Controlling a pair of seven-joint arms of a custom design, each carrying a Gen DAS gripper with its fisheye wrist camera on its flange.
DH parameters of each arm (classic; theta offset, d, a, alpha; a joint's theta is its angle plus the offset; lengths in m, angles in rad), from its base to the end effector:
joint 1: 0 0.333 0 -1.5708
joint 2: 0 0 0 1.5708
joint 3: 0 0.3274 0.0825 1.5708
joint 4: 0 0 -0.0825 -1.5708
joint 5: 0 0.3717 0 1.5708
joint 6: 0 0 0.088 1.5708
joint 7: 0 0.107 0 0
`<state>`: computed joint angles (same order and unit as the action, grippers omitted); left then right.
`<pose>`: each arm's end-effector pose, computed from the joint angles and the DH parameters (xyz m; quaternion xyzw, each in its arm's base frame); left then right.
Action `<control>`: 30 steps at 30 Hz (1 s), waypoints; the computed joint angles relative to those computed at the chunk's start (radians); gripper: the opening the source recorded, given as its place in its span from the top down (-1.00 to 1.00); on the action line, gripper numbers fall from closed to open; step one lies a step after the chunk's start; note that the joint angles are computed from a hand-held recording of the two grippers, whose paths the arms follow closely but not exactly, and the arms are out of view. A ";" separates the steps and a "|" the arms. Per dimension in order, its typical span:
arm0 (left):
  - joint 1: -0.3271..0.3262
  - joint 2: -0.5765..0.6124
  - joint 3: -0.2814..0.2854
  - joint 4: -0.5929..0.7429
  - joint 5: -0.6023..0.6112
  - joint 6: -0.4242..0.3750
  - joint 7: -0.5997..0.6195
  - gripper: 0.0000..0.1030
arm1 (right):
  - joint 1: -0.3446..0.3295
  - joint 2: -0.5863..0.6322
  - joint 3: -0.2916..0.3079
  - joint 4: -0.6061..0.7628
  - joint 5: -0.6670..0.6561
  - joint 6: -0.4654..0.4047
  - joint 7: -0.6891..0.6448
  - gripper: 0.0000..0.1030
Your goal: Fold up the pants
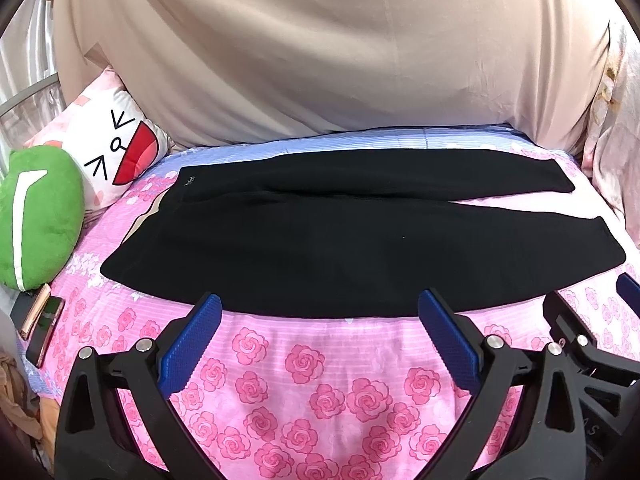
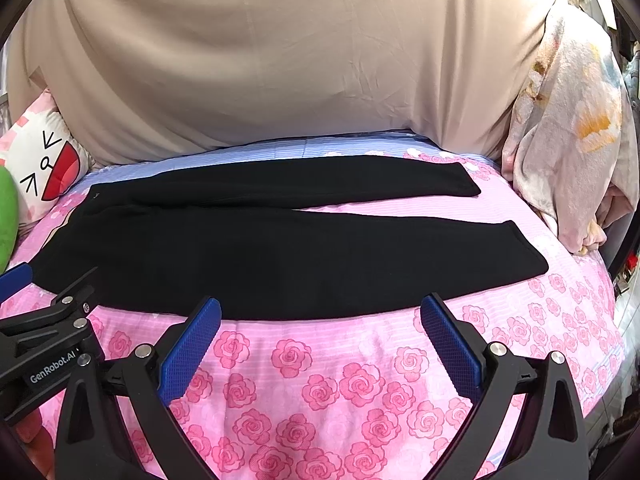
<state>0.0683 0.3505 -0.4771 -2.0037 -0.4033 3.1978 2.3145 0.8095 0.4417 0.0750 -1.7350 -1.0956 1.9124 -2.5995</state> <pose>0.6140 -0.1936 0.4141 -0.4058 0.8082 -0.3475 0.2476 0.4623 0.4558 0.3540 -0.3782 0.8018 -0.4118 0.2111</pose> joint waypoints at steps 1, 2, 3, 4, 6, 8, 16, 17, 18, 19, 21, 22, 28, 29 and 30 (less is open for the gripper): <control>-0.003 0.000 0.004 0.003 0.000 -0.008 -0.004 -0.87 | 0.000 0.001 0.000 0.001 0.000 0.000 0.000 -0.90; 0.003 0.001 -0.002 0.005 -0.003 -0.015 -0.001 -0.87 | 0.001 0.001 0.000 0.001 0.000 0.000 0.001 -0.90; 0.003 0.001 -0.001 0.006 -0.005 -0.017 0.000 -0.87 | 0.001 0.001 0.000 0.001 0.000 -0.001 0.001 -0.90; 0.009 0.002 -0.008 0.008 -0.010 -0.020 0.005 -0.87 | 0.001 0.002 0.000 0.001 0.000 -0.002 0.001 -0.90; 0.017 0.004 -0.016 0.011 -0.020 -0.026 0.015 -0.87 | 0.001 0.001 -0.001 0.000 0.000 -0.001 0.002 -0.90; 0.021 0.005 -0.022 0.010 -0.029 -0.023 0.027 -0.87 | 0.001 0.000 -0.001 -0.001 -0.001 -0.001 0.004 -0.90; 0.011 0.012 -0.012 0.026 -0.058 -0.044 0.051 -0.87 | 0.002 0.004 -0.001 0.007 0.011 -0.009 0.002 -0.90; 0.015 0.013 -0.017 0.028 -0.064 -0.046 0.058 -0.87 | 0.001 0.003 -0.001 0.005 0.010 -0.006 0.003 -0.90; 0.014 0.014 -0.015 0.029 -0.069 -0.049 0.061 -0.87 | 0.001 0.004 -0.001 0.007 0.011 -0.008 0.002 -0.90; 0.020 0.016 -0.023 0.030 -0.076 -0.050 0.070 -0.87 | 0.002 0.004 -0.001 0.007 0.011 -0.008 0.002 -0.90; 0.008 0.017 -0.010 0.031 -0.078 -0.049 0.075 -0.87 | 0.001 0.006 -0.001 0.011 0.017 -0.010 0.001 -0.90; 0.014 0.020 -0.017 0.033 -0.084 -0.050 0.083 -0.87 | 0.001 0.006 -0.001 0.011 0.018 -0.010 0.001 -0.90; 0.013 0.022 -0.018 0.037 -0.106 -0.055 0.096 -0.87 | 0.001 0.007 -0.002 0.013 0.020 -0.010 0.000 -0.90; 0.005 0.023 -0.008 0.039 -0.107 -0.058 0.092 -0.87 | 0.001 0.006 -0.002 0.012 0.019 -0.007 0.000 -0.90; 0.010 0.025 -0.014 0.040 -0.112 -0.062 0.098 -0.87 | 0.000 0.007 -0.002 0.013 0.021 -0.007 -0.001 -0.90</control>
